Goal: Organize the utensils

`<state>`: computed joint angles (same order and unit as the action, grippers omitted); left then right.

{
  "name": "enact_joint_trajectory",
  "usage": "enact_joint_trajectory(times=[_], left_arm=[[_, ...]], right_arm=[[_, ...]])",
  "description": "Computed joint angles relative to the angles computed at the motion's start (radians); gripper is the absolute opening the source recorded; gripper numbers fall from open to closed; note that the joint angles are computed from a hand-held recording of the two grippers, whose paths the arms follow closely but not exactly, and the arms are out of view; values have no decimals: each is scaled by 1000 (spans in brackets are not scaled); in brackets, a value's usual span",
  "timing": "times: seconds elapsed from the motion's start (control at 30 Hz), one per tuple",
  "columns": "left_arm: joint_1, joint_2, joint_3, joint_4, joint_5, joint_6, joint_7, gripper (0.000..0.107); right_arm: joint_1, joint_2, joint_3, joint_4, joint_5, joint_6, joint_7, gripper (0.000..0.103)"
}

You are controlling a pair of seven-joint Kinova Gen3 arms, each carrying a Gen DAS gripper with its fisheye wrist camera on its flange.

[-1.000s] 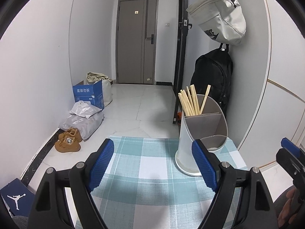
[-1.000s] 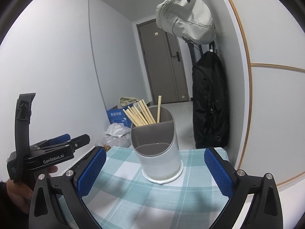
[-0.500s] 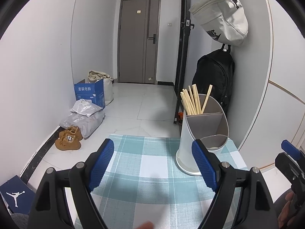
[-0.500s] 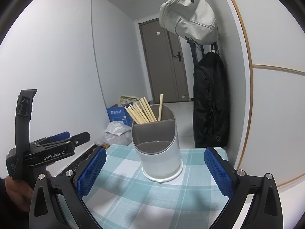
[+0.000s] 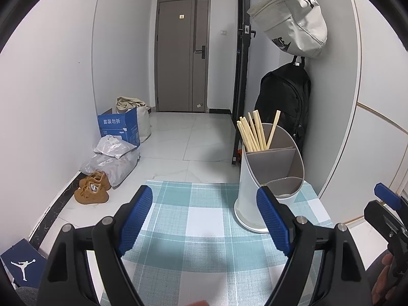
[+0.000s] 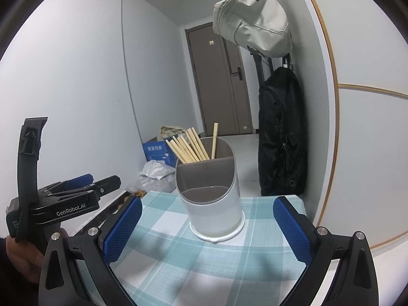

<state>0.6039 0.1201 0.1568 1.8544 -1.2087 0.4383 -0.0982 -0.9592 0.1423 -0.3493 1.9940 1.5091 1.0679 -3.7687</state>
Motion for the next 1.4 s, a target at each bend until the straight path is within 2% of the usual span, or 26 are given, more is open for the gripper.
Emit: enact_joint_trajectory(times=[0.8,1.1,1.3,1.4], left_arm=[[-5,-1,-4,-2,47,-16,-42,80],[2,-5,-4,9,-24,-13,23,80],[-9,-2,3,-1,28,-17,-28,80],[-3,-1,-2,-1,22,-18,-23,80]], right_arm=[[4,4,4,-4,-3,-9,10,103],[0,6,4,-4,-3,-4,12,103],[-2,6,3,-2,0,2,8,103],[-2,6,3,-1,2,2,6,103]])
